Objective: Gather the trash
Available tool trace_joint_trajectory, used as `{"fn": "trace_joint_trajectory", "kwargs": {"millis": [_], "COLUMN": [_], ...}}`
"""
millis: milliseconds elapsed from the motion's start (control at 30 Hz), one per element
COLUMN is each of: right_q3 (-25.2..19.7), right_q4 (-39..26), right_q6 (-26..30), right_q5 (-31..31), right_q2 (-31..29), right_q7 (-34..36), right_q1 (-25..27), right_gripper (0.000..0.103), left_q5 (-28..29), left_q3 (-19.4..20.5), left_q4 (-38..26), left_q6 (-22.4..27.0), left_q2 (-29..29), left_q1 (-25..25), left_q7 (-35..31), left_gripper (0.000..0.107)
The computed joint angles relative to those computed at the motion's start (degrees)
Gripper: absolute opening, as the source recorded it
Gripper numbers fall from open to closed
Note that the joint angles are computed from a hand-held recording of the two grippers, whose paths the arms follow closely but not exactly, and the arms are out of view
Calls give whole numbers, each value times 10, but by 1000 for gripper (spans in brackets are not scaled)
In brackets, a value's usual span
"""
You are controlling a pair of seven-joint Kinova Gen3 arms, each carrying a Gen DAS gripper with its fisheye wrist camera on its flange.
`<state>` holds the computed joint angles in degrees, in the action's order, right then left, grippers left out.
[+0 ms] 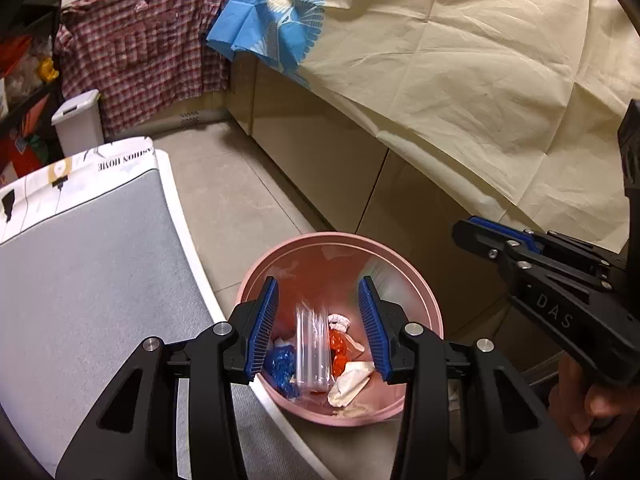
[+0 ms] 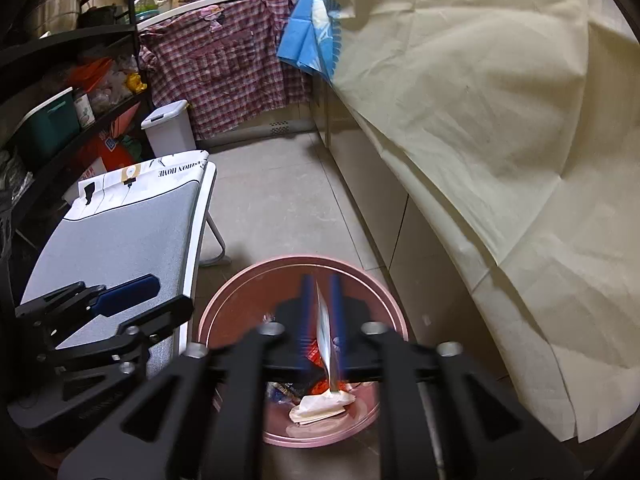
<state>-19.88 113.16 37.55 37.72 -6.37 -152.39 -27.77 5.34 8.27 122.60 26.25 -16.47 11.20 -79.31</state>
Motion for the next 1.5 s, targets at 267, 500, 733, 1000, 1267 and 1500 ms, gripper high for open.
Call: {"fn": "trace_joint_trajectory", "kwargs": {"millis": [267,500,733,1000,1267,1500], "right_q3": [-27,-119,-184,-249,-271,-272], "right_q4": [40,84,89,76,91,91], "right_q6": [-28,-29,18,94,95,76], "right_q5": [43,55,-19,-107,-177,-221], "right_q2": [-51,-140,-221,-277,-334,-342], "right_q7": [-91,-157,-133,-57,-5,37], "right_q1": [28,81,102,119,135,178], "right_gripper": [57,84,92,93,93,93], "left_q5": [-13,-37,-46,-35,-21,-3], "left_q3": [-2,23,44,94,143,141], "left_q4": [30,55,42,20,13,19], "left_q6": [23,85,156,267,322,335], "left_q2": [-81,-197,-292,-383,-458,-454], "left_q1": [-25,-72,-109,-166,-185,-189], "left_q7": [7,42,66,127,143,140], "left_gripper": [53,68,76,76,76,76]}}
